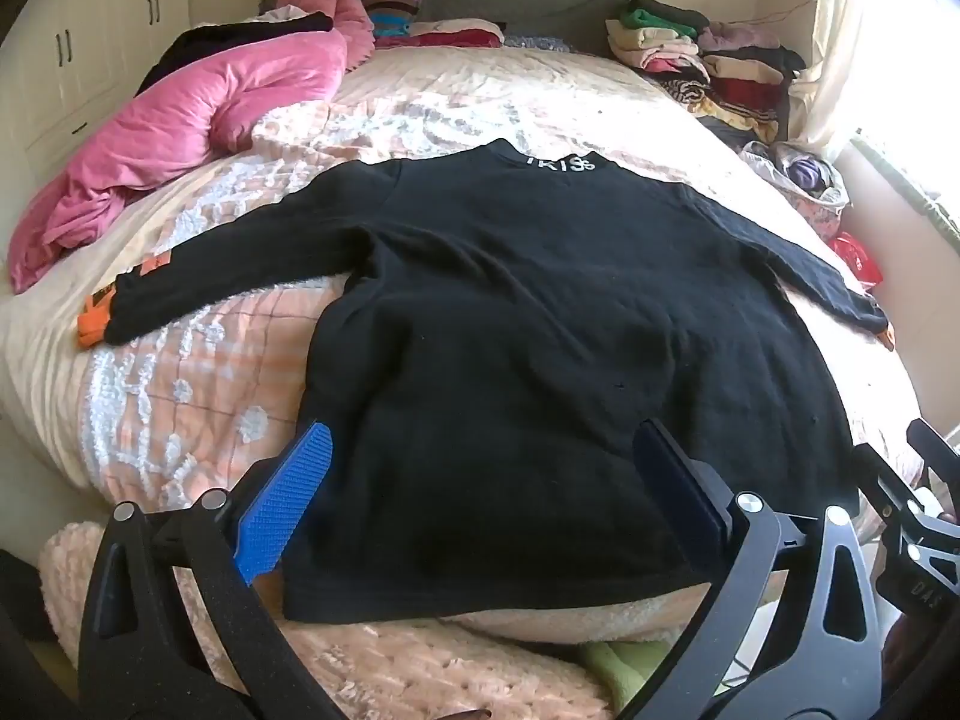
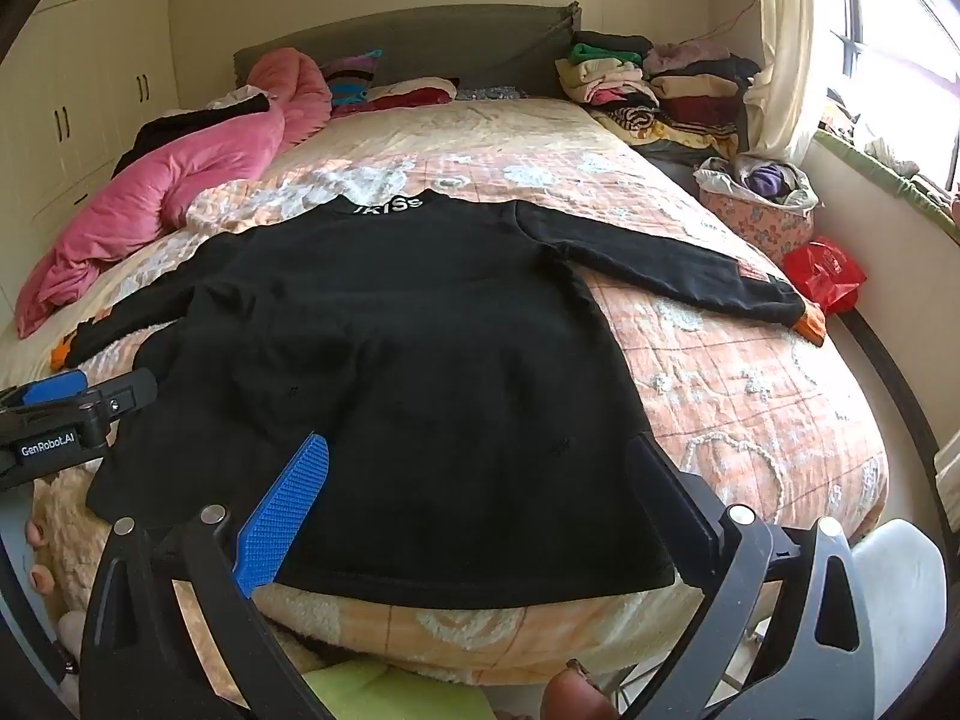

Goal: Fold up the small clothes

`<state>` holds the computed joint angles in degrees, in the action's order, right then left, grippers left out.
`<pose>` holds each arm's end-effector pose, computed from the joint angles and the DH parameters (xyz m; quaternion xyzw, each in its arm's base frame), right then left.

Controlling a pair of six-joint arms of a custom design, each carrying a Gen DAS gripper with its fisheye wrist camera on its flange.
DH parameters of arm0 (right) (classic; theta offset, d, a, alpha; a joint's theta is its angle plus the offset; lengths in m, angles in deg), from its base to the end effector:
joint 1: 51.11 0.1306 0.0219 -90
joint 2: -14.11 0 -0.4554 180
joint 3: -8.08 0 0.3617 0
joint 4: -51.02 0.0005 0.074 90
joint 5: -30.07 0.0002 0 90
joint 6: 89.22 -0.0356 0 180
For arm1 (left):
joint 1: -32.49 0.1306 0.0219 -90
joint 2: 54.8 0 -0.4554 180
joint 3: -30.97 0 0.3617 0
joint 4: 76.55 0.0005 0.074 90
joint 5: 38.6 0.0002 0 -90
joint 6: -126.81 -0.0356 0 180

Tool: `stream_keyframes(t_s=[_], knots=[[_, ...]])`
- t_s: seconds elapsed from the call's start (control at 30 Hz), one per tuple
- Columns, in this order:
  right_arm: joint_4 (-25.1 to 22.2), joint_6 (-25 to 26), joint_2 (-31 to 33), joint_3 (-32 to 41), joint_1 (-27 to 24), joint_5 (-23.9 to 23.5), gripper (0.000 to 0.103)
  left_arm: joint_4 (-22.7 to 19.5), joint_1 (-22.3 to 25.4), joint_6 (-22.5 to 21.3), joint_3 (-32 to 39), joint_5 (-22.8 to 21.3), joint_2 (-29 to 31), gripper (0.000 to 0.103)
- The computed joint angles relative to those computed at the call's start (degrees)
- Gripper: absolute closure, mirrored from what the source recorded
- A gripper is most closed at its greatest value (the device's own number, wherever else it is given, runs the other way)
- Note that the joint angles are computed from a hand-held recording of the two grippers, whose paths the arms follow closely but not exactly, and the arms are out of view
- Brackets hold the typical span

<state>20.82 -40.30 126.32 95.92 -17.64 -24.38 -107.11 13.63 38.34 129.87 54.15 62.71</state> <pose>0.4980 0.3039 0.3190 0.1529 0.8989 -0.0559 0.4067 0.6111 -0.2111 0.3361 0.1494 0.9250 -0.0839 0.3392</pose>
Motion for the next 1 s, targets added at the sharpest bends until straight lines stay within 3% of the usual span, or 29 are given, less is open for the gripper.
stream_keyframes(t_s=[1.0], knots=[[-0.1, -1.6, 0.2, -0.4, 0.1, 0.1, 0.004, 0.1, -0.1, -0.1, -0.1, -0.2, 0.0, 0.008]])
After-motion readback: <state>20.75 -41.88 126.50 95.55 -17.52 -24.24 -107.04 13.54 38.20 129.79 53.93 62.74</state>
